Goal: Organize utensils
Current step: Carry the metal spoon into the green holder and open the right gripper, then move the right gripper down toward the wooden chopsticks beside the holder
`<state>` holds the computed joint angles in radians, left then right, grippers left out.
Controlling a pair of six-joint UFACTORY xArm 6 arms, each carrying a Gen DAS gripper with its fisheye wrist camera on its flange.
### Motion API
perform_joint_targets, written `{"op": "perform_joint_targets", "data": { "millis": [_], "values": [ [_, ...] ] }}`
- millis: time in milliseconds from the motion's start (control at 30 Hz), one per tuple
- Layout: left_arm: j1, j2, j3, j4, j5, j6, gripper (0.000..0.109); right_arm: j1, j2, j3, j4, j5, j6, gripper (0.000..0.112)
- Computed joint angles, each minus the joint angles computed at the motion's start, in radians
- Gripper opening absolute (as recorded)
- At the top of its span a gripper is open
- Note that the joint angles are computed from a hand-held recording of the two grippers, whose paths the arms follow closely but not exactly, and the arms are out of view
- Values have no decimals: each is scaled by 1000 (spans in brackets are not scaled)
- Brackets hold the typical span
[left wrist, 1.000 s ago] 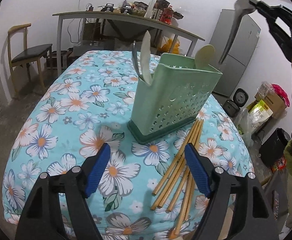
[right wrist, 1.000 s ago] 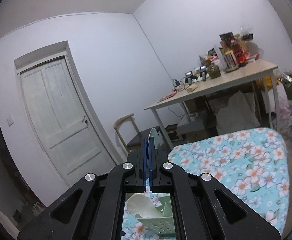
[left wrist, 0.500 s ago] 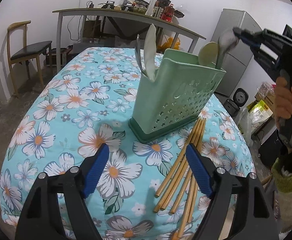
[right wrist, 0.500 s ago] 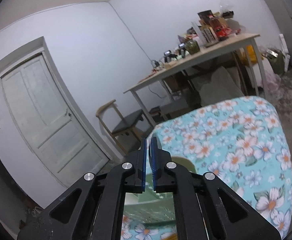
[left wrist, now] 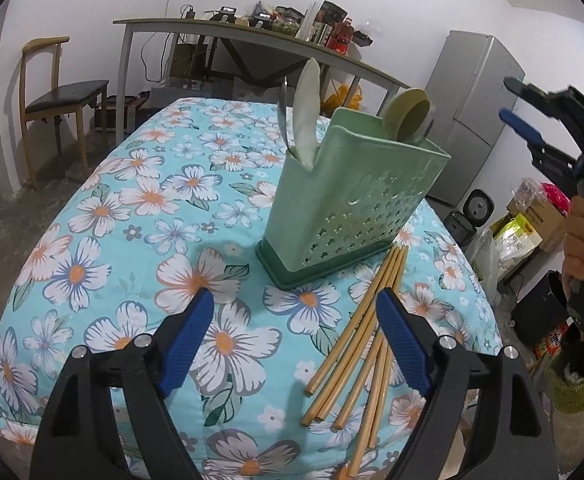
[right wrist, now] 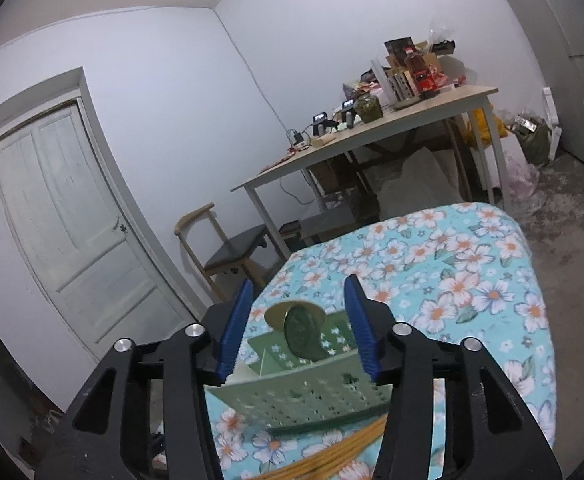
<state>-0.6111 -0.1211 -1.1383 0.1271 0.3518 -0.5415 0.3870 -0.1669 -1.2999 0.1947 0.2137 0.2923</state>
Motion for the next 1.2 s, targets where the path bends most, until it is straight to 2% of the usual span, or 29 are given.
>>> {"op": "perform_joint_targets", "data": {
  "millis": [33,133,200,267,367,467,567,600,667,700,800,867,967,1067,1200],
  "values": [
    [0,-4,7,21,-7,-12,81,0,-9,10,-29,8,22,50],
    [-2,-12,17,78,-6,-36,81,0,-36,38,-132,46,99,62],
    [-7,-15,25,75,1,-18,81,2,-58,63,-213,87,160,68],
    [-12,-16,31,-6,17,50,81,9,-72,76,-284,146,209,78],
    [-16,-11,27,-173,62,183,82,30,-83,95,-375,249,259,86],
    [-15,-9,24,-194,91,196,85,52,-79,114,-398,337,277,90],
    [-13,-11,21,-139,93,148,94,77,-52,119,-392,453,293,92],
    [-13,-12,22,-128,87,141,97,84,-41,124,-377,479,287,92],
    [-14,-22,41,-127,41,146,97,98,-27,137,-376,510,293,92],
    [-13,-24,46,-156,26,172,97,105,-19,141,-386,525,304,92],
    [-21,-26,58,-354,-5,325,97,122,14,141,-415,577,337,93],
    [-26,-25,61,-436,-6,376,97,140,24,149,-486,591,371,95],
    [-30,-17,56,-426,3,377,97,162,22,155,-556,606,402,95],
    [-32,-9,52,-412,8,374,97,163,7,183,-558,582,409,95],
    [-30,-2,50,-462,23,422,97,148,-27,227,-519,538,382,95]
  ]
}}
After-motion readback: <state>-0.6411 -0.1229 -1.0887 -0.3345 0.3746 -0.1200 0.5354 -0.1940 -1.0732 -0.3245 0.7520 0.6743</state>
